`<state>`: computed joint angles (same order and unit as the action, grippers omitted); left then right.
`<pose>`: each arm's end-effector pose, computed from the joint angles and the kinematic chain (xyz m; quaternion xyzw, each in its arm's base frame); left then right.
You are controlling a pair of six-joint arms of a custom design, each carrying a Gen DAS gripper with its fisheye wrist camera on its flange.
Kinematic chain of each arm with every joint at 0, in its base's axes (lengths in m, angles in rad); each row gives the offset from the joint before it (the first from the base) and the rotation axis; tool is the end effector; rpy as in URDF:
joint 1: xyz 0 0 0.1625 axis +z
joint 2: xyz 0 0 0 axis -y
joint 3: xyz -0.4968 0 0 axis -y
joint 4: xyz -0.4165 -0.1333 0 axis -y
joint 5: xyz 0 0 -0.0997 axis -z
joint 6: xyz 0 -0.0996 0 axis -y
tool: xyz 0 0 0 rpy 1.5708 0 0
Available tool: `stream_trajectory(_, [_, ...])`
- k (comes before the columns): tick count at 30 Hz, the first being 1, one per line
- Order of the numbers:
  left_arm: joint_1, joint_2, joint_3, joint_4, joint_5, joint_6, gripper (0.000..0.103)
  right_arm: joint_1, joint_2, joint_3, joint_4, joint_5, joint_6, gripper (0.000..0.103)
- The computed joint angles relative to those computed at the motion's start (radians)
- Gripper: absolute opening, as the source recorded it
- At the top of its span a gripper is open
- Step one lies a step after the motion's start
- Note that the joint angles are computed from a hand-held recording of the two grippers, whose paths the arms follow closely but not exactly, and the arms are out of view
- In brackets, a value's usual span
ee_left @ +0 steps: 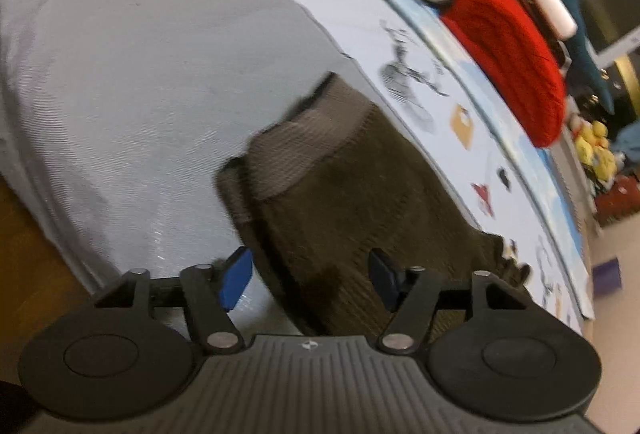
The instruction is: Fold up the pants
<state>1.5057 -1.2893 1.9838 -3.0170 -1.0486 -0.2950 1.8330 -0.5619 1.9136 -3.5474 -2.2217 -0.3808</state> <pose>0.1442 -0.6005 0.3782 -0.1972 0.8819 -0.3919 0.1727 0.2359 -0.5974 0.0147 0.1917 -0.8865 0.2727 0.3210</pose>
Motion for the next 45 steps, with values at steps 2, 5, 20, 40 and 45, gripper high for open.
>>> stream_trajectory(2, [0.011,0.006,-0.014,0.023,0.007,-0.02,0.07,-0.005,-0.003,0.001,0.009,0.009,0.013,0.055])
stream_trajectory(5, [0.031,0.024,-0.039,0.053,0.0,-0.069,0.071,-0.004,0.0,0.003,0.006,0.006,0.01,0.055])
stream_trajectory(20, [-0.069,0.107,0.004,-0.279,0.162,0.243,0.024,-0.007,-0.013,0.021,-0.034,0.022,-0.008,0.052])
stream_trajectory(40, [-0.513,0.402,0.044,-0.446,0.034,0.812,0.012,-0.09,-0.113,0.111,-0.372,0.096,0.073,0.052])
stream_trajectory(45, [-0.561,0.563,0.075,-0.481,0.1,0.895,0.015,-0.136,-0.154,0.146,-0.446,0.071,0.24,0.052])
